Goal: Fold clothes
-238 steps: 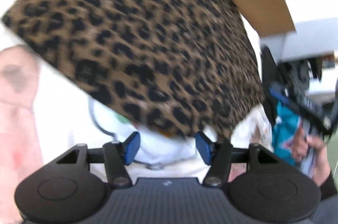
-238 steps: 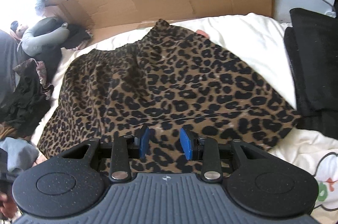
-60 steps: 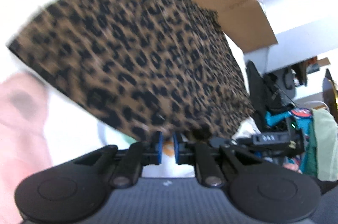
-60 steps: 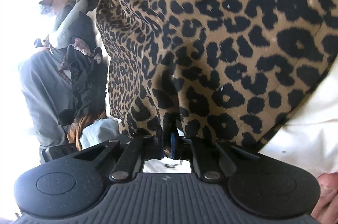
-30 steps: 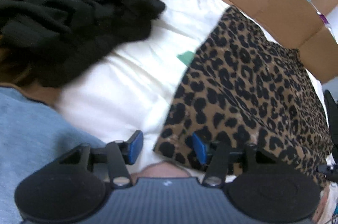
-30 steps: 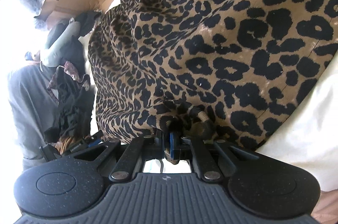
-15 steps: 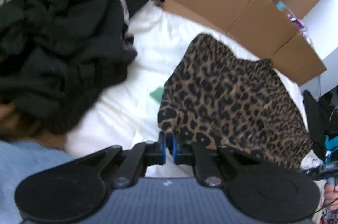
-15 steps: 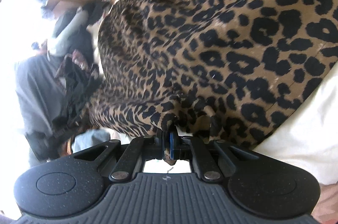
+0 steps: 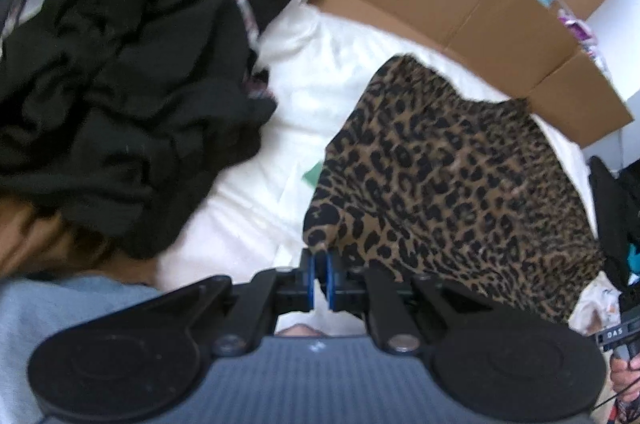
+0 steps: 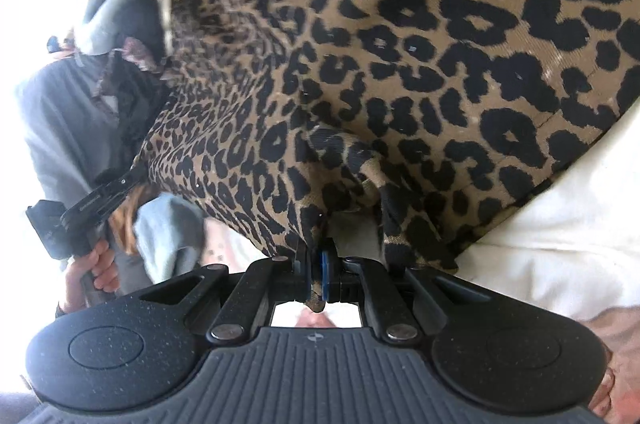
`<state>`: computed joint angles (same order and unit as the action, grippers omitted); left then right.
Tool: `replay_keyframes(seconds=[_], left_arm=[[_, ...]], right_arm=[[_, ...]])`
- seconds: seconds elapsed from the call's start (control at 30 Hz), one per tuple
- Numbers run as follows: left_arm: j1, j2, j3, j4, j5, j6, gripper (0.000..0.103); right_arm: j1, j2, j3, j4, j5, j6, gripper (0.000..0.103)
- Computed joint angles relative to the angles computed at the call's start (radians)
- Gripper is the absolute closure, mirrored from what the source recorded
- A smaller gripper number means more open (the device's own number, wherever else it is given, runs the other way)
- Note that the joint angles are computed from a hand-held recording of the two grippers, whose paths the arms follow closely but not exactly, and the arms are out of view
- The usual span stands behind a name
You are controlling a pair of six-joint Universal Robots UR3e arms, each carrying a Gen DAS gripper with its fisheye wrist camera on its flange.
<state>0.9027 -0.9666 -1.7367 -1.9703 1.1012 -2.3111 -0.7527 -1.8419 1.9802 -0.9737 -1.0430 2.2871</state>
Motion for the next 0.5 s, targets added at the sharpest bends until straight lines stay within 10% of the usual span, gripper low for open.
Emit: replay_keyframes(seconds=[0.23, 0.37, 0.5], left_arm=[[-0.045, 0.024, -0.219, 0.206, 0.038, -0.073, 0.097], [-0.019, 0.034, -0.250, 0.201, 0.040, -0.066, 0.096], [-0.004, 0.027, -0.232, 0.170, 0.041, -0.053, 0.096]], right_arm=[[0.057, -0.099, 0.093, -0.127, -0.009, 0.023, 0.092], [0.042, -0.117, 0.109, -0.101, -0.011, 0.007, 0.066], [0.028, -0.118, 0.130, -0.076, -0.010, -0.013, 0.066]])
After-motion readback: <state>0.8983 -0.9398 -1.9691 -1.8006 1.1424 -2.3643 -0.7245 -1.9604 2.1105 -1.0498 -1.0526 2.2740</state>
